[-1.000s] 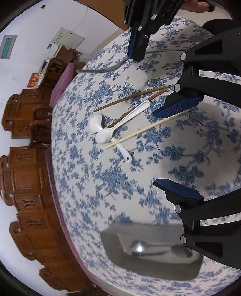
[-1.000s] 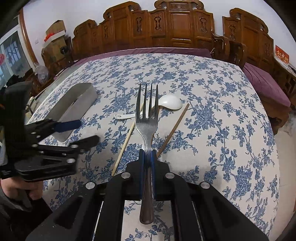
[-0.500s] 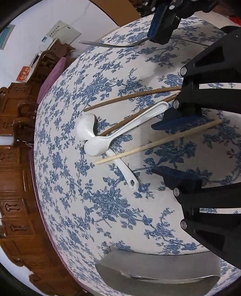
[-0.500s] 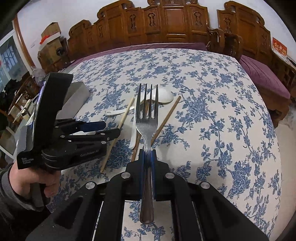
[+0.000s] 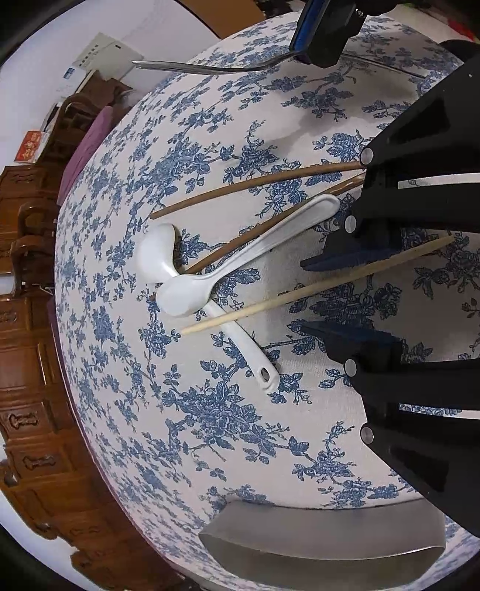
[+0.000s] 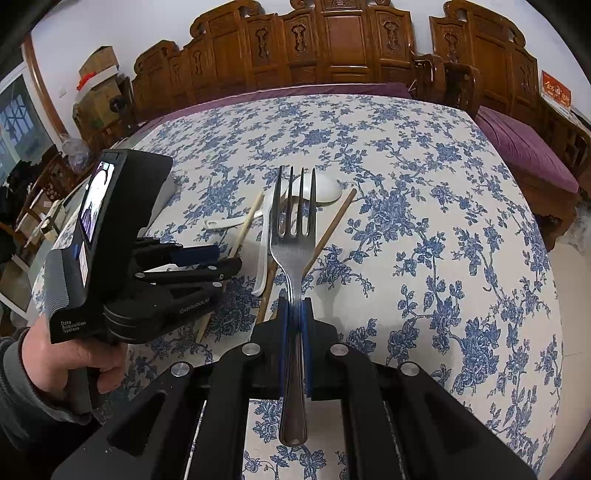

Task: Organize utensils
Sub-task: 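Grasp a light wooden chopstick with the left tool while the right tool holds the fork, then carry the chopstick and the fork over the grey tray with both tools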

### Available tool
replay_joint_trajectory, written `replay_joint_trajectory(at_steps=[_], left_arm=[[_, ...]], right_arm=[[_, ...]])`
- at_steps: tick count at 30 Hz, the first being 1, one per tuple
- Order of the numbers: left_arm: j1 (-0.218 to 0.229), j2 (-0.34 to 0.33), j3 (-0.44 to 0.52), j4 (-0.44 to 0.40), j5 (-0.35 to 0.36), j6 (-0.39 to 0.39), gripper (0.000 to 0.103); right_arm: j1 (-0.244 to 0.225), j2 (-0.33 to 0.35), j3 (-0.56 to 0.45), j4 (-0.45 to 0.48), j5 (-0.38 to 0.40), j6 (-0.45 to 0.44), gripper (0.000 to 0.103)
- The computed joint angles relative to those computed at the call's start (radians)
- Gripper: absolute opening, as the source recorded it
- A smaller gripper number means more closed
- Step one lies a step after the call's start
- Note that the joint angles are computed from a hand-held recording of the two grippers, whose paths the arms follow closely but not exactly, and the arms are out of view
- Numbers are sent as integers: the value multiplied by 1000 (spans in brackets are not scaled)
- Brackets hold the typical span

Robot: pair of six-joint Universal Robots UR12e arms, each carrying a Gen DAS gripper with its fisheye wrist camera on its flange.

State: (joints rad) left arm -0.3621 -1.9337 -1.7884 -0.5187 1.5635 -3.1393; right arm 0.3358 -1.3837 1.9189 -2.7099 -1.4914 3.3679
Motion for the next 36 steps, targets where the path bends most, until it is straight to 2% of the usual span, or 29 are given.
replay_joint_trajectory(at_steps=[2, 3, 4, 7, 21, 36], left_arm=[[0, 0, 0, 1, 1, 2, 20], [0, 0, 1, 0, -2, 6, 12], [0, -1, 2, -3, -4, 10, 8], [3, 1, 6, -18, -7, 14, 5], [38, 58, -41, 35, -42, 20, 4], [147, 156, -113, 140, -158, 68, 4]], right_arm=[[0, 0, 0, -1, 0, 0, 8], [0, 0, 0, -1, 1, -1, 8], [0, 0, 0, -2, 1, 0, 8], [1, -1, 0, -3, 2, -3, 8], [15, 3, -14, -12, 8, -9, 8], [77, 81, -151, 7, -1, -44, 8]])
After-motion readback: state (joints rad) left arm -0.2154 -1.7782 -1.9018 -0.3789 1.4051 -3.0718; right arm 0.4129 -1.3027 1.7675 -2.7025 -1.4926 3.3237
